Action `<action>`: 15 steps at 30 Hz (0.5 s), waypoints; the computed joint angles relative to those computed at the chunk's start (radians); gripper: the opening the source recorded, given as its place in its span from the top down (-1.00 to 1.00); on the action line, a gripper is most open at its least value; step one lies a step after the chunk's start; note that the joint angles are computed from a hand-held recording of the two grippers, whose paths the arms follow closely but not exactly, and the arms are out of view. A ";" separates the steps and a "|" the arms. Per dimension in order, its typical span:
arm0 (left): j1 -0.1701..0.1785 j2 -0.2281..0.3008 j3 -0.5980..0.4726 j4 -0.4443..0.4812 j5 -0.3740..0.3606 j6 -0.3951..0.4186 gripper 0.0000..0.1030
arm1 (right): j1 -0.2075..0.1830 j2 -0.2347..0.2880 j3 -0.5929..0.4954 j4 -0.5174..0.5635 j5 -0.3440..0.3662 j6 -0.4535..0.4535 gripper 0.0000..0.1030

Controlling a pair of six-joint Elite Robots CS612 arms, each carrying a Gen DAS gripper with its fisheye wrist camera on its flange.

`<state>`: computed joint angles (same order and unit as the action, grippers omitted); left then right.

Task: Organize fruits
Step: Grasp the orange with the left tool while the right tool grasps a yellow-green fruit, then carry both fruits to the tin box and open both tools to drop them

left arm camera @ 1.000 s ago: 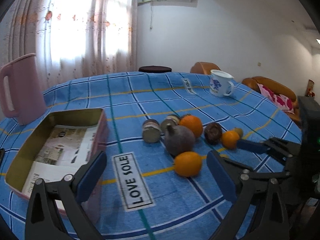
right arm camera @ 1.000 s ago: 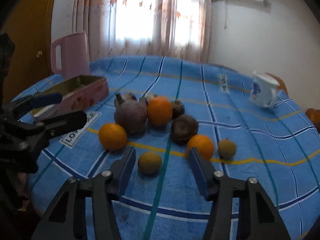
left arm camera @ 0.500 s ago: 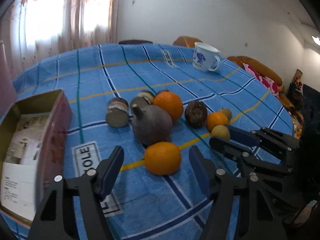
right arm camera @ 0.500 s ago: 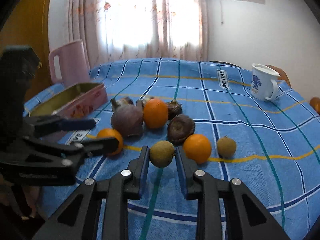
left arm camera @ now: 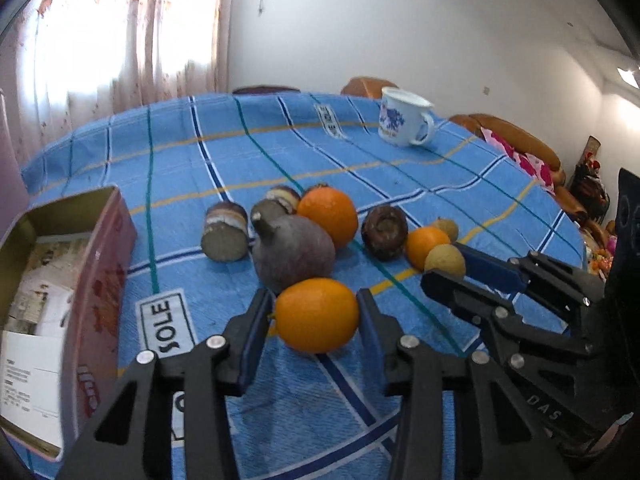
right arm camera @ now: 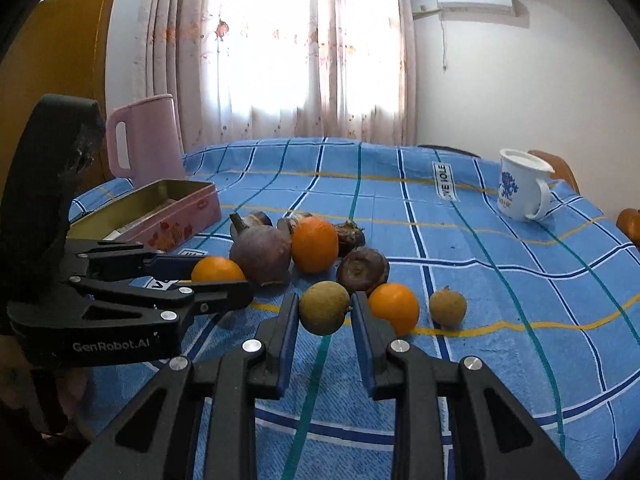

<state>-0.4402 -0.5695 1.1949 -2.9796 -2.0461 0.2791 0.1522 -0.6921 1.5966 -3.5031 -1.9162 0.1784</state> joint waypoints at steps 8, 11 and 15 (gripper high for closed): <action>-0.001 -0.001 0.032 -0.146 0.028 -0.015 0.13 | 0.008 0.014 -0.002 -0.070 -0.027 -0.037 0.45; 0.001 -0.001 0.040 -0.190 0.036 -0.020 0.13 | 0.010 0.017 -0.002 -0.089 -0.032 -0.046 0.45; 0.001 0.000 0.048 -0.240 0.047 -0.029 0.13 | 0.011 0.022 -0.004 -0.109 -0.037 -0.060 0.45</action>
